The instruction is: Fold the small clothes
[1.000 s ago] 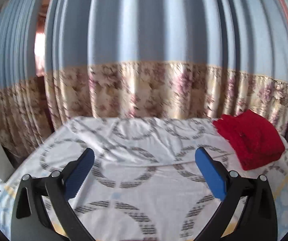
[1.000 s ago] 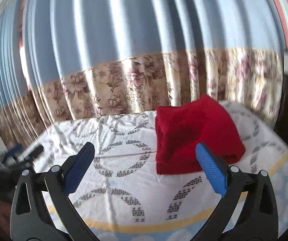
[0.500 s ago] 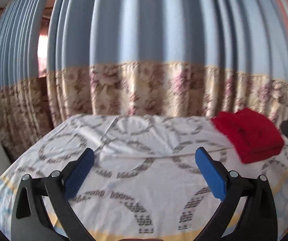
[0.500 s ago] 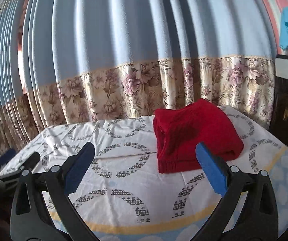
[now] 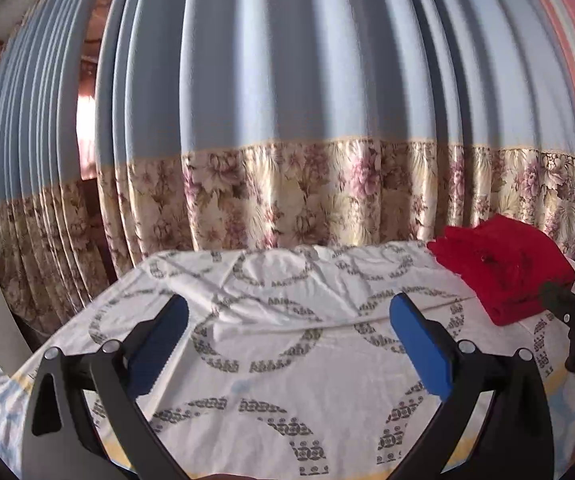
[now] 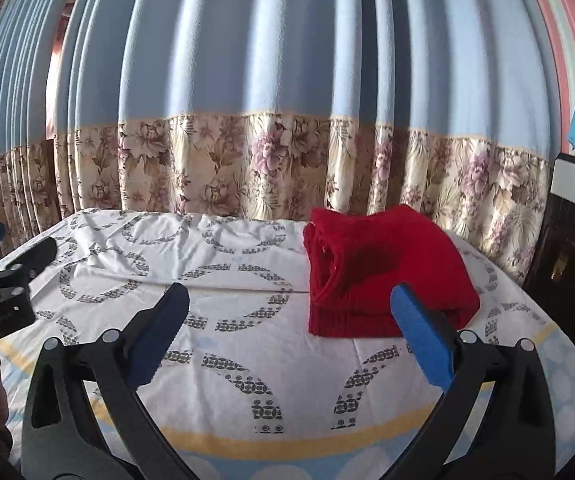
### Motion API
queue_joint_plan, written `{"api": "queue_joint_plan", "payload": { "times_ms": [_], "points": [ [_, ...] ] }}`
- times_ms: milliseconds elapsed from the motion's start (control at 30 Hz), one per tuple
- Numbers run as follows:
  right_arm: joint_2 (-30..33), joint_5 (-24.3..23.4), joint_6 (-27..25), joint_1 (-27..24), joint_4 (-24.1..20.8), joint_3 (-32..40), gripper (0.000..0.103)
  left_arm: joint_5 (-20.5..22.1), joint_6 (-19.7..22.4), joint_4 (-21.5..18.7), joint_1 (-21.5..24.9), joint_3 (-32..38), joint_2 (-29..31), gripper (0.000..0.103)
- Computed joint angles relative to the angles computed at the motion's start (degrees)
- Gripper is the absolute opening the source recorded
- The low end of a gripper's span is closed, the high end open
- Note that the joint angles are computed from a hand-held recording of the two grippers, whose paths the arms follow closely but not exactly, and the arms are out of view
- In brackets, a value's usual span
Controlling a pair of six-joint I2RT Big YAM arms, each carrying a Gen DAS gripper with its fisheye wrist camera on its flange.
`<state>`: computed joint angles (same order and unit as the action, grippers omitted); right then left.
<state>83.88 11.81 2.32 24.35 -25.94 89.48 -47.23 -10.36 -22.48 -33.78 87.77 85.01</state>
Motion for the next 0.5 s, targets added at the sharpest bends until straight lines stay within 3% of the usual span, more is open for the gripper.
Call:
{"api": "queue_joint_plan", "payload": {
  "times_ms": [300, 500],
  "points": [
    [0.58, -1.36, 1.60, -0.81, -1.59, 1.06, 0.100, -3.49, 3.89, 4.85, -1.04, -1.37, -0.37, 0.101],
    [0.72, -1.00, 1.23, -0.84, -1.53, 1.20, 0.100, -1.54, 2.34, 3.41, -0.54, -1.33, -0.40, 0.101]
  ]
}}
